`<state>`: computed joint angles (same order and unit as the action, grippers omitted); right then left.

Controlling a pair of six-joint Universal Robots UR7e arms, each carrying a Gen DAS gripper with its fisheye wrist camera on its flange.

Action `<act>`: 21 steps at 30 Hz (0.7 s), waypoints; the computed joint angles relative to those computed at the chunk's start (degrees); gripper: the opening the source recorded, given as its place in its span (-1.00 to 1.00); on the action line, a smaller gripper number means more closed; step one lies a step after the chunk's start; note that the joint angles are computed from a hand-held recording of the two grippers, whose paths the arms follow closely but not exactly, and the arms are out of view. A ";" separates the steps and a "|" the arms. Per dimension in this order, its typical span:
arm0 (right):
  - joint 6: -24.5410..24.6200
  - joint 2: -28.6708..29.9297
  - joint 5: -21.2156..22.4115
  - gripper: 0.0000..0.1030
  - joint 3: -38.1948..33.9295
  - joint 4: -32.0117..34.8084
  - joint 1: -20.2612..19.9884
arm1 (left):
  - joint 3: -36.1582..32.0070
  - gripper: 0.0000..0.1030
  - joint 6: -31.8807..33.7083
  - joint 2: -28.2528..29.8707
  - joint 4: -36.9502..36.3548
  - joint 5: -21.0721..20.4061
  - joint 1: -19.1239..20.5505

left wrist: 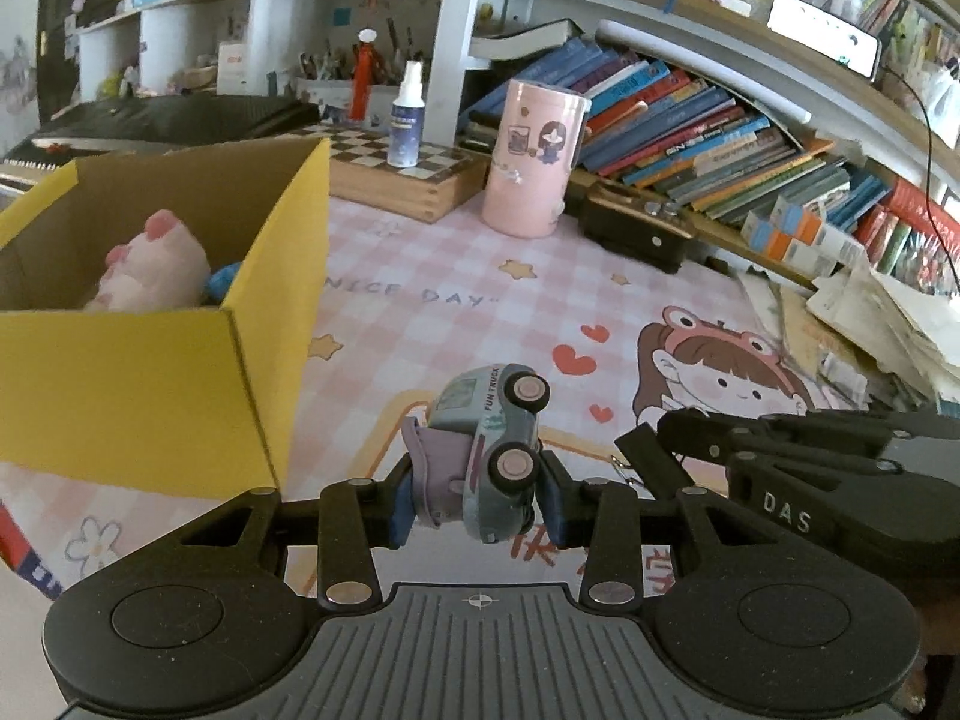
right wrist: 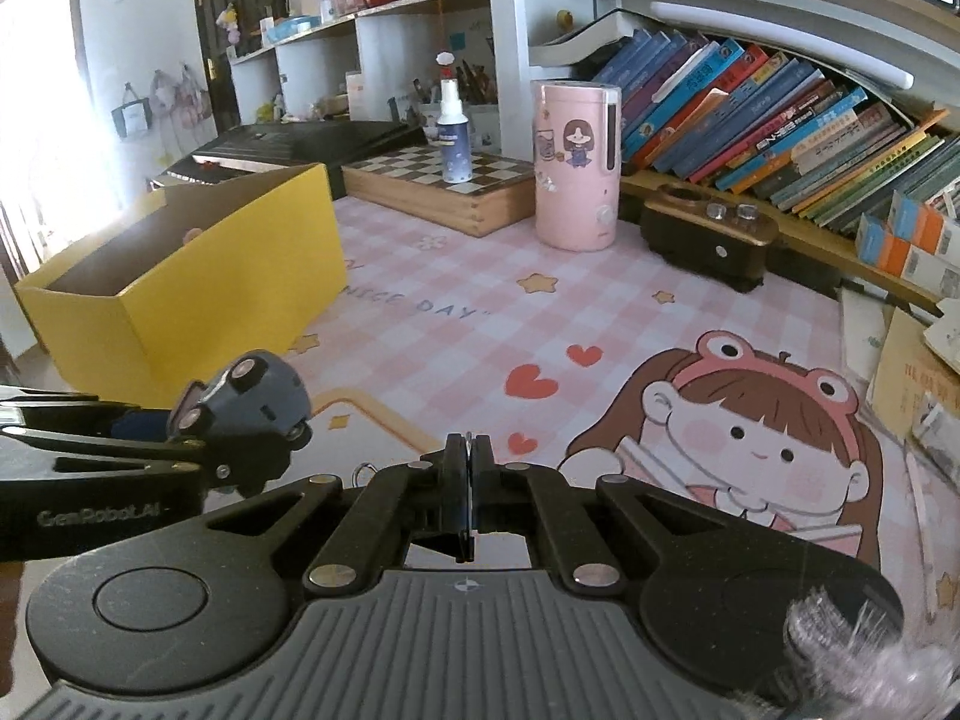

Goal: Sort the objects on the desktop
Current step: 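Lift the toy car with the left gripper and carry it toward the yellow box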

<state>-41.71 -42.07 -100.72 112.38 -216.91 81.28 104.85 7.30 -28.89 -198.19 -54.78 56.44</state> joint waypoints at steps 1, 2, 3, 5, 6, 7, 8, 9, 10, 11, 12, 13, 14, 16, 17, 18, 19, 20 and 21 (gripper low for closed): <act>0.11 -0.07 -0.09 -0.97 0.56 -0.40 0.23 | 0.64 -0.25 -0.20 -0.34 -0.38 -0.15 0.03; 0.13 -0.08 -0.20 -0.97 1.13 -0.92 0.49 | 1.38 -0.25 -0.26 -0.74 -0.83 -0.29 0.06; 0.20 -0.02 -0.31 -0.97 1.53 -1.35 0.70 | 2.09 -0.25 -0.25 -1.19 -1.23 -0.48 0.08; 0.79 0.16 -0.74 -0.97 2.44 -2.20 1.27 | 3.60 -0.25 0.01 -2.14 -2.09 -1.03 0.19; 1.23 0.35 -1.10 -0.97 2.90 -2.71 1.61 | 4.37 -0.25 0.23 -2.64 -2.58 -1.31 0.29; 1.64 0.60 -1.48 -0.97 3.24 -3.20 1.96 | 5.14 -0.25 0.41 -3.16 -3.04 -1.58 0.40; 2.07 0.86 -1.88 -0.97 3.50 -3.63 2.30 | 5.87 -0.25 0.51 -3.69 -3.45 -1.79 0.52; 2.54 1.17 -2.33 -0.97 3.77 -4.12 2.69 | 6.63 -0.25 0.63 -4.28 -3.91 -1.94 0.67; 3.03 1.52 -2.78 -0.97 4.09 -4.69 3.15 | 7.42 -0.25 0.77 -4.95 -4.36 -2.14 0.88; 3.36 1.89 -3.18 -0.97 4.37 -5.28 3.63 | 8.12 -0.25 0.88 -5.55 -4.78 -2.26 1.03; 3.52 2.31 -3.59 -0.97 4.54 -5.86 4.13 | 8.85 -0.26 1.10 -6.23 -5.22 -2.43 1.25; 3.62 2.78 -3.99 -0.97 4.77 -6.57 4.71 | 9.70 -0.25 1.34 -7.02 -5.69 -2.63 1.51; 3.76 3.32 -4.39 -0.97 4.97 -7.27 5.33 | 10.44 -0.25 1.51 -7.74 -6.07 -2.74 1.74; 4.35 4.44 -5.31 -0.97 5.17 -8.27 6.60 | 12.18 -0.25 1.59 -9.45 -6.79 -3.04 2.30; 4.87 4.94 -5.83 -0.97 5.08 -8.48 7.23 | 13.03 -0.25 1.60 -10.32 -7.10 -3.23 2.61; 5.40 5.46 -6.32 -0.97 5.06 -8.76 7.92 | 13.90 -0.25 1.70 -11.19 -7.47 -3.37 2.94; 5.82 6.09 -6.83 -0.97 5.05 -9.22 8.66 | 14.78 -0.25 1.89 -12.08 -7.83 -3.51 3.29; 6.10 6.75 -7.32 -0.97 5.01 -9.68 9.39 | 15.56 -0.25 2.00 -12.88 -8.12 -3.64 3.62; 6.35 7.44 -7.89 -0.97 4.97 -10.08 10.19 | 16.32 -0.25 2.06 -13.76 -8.28 -3.82 4.00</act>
